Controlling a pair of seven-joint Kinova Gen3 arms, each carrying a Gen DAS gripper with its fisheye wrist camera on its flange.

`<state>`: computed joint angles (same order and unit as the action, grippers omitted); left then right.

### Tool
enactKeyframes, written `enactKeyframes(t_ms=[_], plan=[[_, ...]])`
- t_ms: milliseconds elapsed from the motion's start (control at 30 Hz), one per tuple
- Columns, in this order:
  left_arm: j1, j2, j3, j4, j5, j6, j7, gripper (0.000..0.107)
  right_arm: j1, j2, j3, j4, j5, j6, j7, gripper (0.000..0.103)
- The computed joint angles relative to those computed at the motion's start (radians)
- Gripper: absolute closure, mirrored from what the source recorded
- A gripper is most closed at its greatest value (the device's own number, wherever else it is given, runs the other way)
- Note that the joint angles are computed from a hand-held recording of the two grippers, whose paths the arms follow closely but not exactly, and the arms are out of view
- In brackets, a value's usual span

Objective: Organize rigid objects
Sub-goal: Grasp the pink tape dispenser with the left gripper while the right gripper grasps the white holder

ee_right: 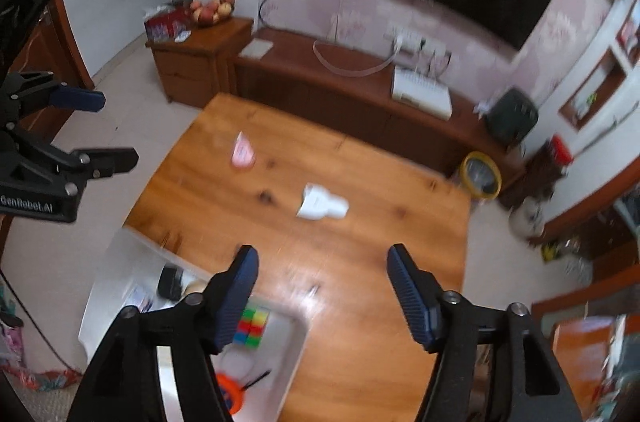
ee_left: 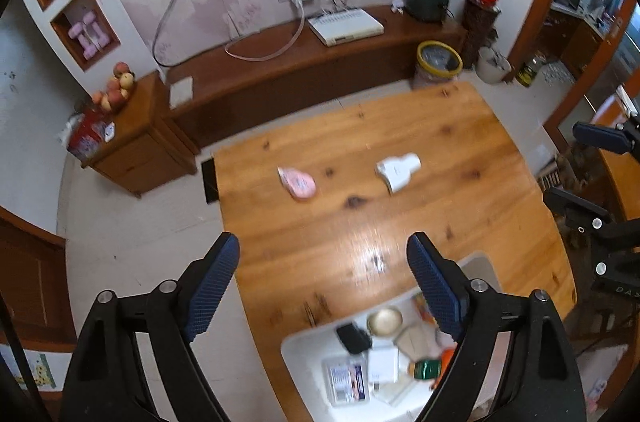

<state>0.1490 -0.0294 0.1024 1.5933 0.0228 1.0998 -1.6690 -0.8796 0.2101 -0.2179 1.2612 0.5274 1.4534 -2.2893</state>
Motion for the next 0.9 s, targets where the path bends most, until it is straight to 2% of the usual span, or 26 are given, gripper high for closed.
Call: enactKeyframes(t_ms=[100,200,300,433,700,733,900], plan=[[0.012,0.051,0.013,-0.065,-0.056,-0.001,0.074,0.017,0.023,0.042,0.020,-0.090,0.022,0.008,0.090,0.033],[0.027,0.121,0.009,-0.132,-0.104,0.015,0.147,0.017,0.059,0.081,0.048,-0.151,-0.008,-0.019,0.160,0.032],[0.028,0.212,-0.009,-0.200,-0.094,0.051,0.206,0.017,0.096,0.124,0.079,-0.189,-0.057,-0.050,0.190,0.027],[0.023,0.342,-0.034,-0.276,-0.067,0.090,0.282,0.017,0.169,0.198,0.108,-0.217,-0.161,-0.104,0.225,0.027],[0.020,0.579,-0.063,-0.346,-0.042,0.118,0.385,0.017,0.320,0.340,0.123,-0.155,-0.403,-0.239,0.223,0.026],[0.019,0.603,-0.066,-0.351,-0.038,0.119,0.399,0.017,0.325,0.360,0.128,-0.157,-0.417,-0.239,0.223,0.023],[0.036,0.696,-0.075,-0.383,-0.047,0.127,0.453,0.017,0.341,0.436,0.143,-0.140,-0.452,-0.278,0.211,0.023]])
